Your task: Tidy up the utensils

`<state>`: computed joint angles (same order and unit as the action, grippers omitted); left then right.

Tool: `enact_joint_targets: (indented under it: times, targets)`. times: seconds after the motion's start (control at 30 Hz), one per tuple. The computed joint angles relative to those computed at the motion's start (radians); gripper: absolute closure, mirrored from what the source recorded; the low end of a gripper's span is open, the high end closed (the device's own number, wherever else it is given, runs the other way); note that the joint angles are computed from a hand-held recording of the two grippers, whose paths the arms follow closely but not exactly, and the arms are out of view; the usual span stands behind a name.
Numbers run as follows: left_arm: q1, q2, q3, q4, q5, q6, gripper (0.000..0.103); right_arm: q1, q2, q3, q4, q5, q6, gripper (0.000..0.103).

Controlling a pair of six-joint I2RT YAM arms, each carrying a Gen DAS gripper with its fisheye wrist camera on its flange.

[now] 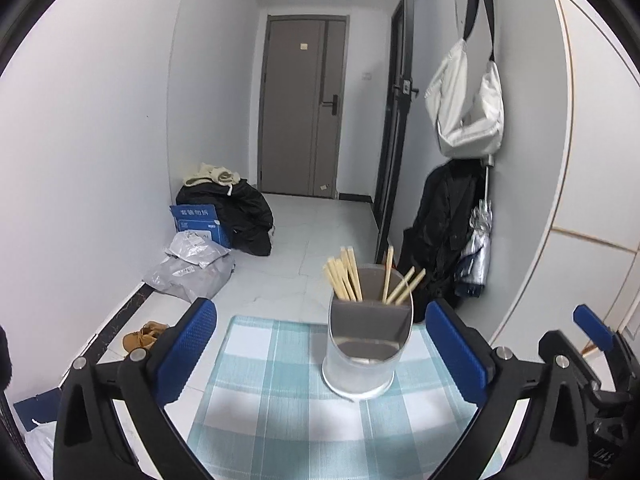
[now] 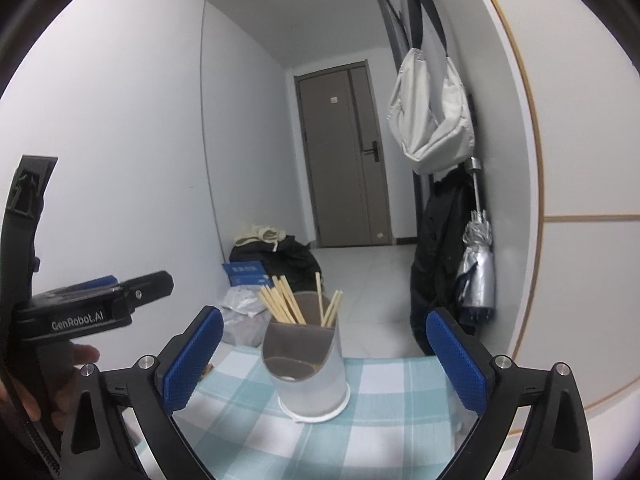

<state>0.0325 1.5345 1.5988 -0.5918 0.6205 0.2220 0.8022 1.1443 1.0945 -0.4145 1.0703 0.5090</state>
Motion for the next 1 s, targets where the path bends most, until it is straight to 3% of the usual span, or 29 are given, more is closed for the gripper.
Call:
enact_joint_targets:
  times: [0.23, 0.37, 0.6, 1.0]
  targets:
    - [-0.003, -0.022, -0.087, 0.045, -0.009, 0.018, 0.001, 0.018, 0.008, -0.049, -0.012, 0.031, 0.035, 0.0]
    - [-0.001, -0.041, -0.16, 0.125, -0.028, 0.022, 0.001, 0.008, 0.007, -0.064, -0.015, 0.014, 0.049, 0.0]
    - [-0.009, -0.037, -0.203, 0.197, -0.07, 0.02, 0.001, -0.02, 0.039, -0.06, -0.104, -0.036, 0.171, 0.0]
    - [-0.02, -0.045, -0.213, 0.179, -0.085, 0.045, 0.001, -0.022, 0.044, -0.072, -0.081, -0.045, 0.159, 0.0]
